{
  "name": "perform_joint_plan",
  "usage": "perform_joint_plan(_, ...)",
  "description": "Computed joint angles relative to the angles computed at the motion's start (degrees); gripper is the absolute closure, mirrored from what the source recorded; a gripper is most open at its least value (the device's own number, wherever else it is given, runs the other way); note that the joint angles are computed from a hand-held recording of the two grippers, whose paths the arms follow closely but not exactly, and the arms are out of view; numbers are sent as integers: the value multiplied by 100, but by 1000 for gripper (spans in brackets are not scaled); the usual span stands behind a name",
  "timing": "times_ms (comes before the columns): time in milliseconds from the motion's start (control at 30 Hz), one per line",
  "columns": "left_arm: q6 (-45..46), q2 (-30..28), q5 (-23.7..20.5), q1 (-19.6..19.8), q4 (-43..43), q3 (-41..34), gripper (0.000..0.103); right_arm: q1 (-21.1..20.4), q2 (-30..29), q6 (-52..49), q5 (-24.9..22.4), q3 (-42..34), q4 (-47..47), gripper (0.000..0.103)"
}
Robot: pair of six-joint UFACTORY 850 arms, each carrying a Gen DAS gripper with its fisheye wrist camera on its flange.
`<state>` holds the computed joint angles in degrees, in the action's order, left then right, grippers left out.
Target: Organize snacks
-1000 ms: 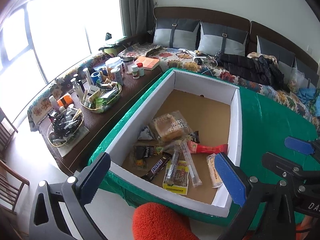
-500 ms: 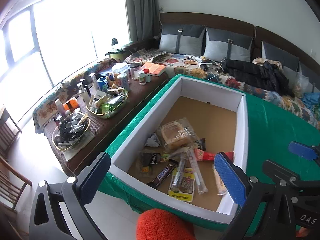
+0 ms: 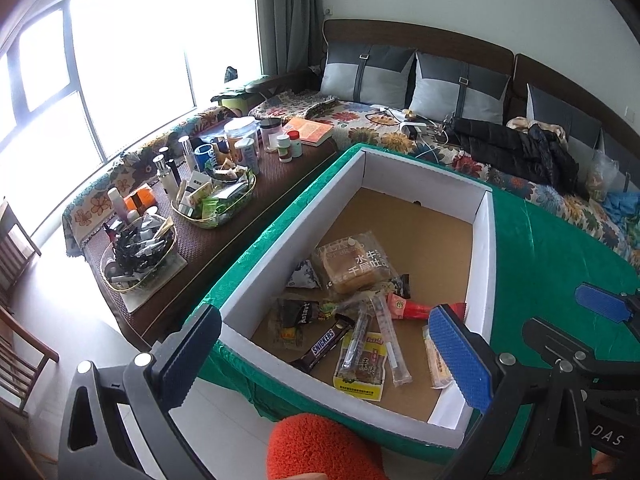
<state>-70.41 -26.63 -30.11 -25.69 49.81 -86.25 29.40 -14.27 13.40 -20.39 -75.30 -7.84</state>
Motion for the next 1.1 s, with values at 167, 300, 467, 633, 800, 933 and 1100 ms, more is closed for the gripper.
perform_joint_plan(167,3,26,59,-15,-4,24,0,-3,3,9,5,3,-2,24)
perform_joint_plan(300,-7,42,148,6,-13,41,0,-13,3,5,35,17,-6,24)
perform_joint_plan(467,-101,74,185,15,117,72,0,-25,2,-102,23,19,86,24)
perform_joint_plan(633,-73,64,188,20,108,54,0,-18,-22,-107,-1,-20,72,24)
perform_joint_plan(800,-51,65,181,19,94,54,0,-7,-48,-104,-34,-53,70,24)
perform_joint_plan(933,51,43,226,41,48,44,0,-4,-59,-107,-43,-64,74,24)
perform_joint_plan(1100,235,-30,262,68,-32,-15,0,-6,-77,-108,-46,-77,81,24)
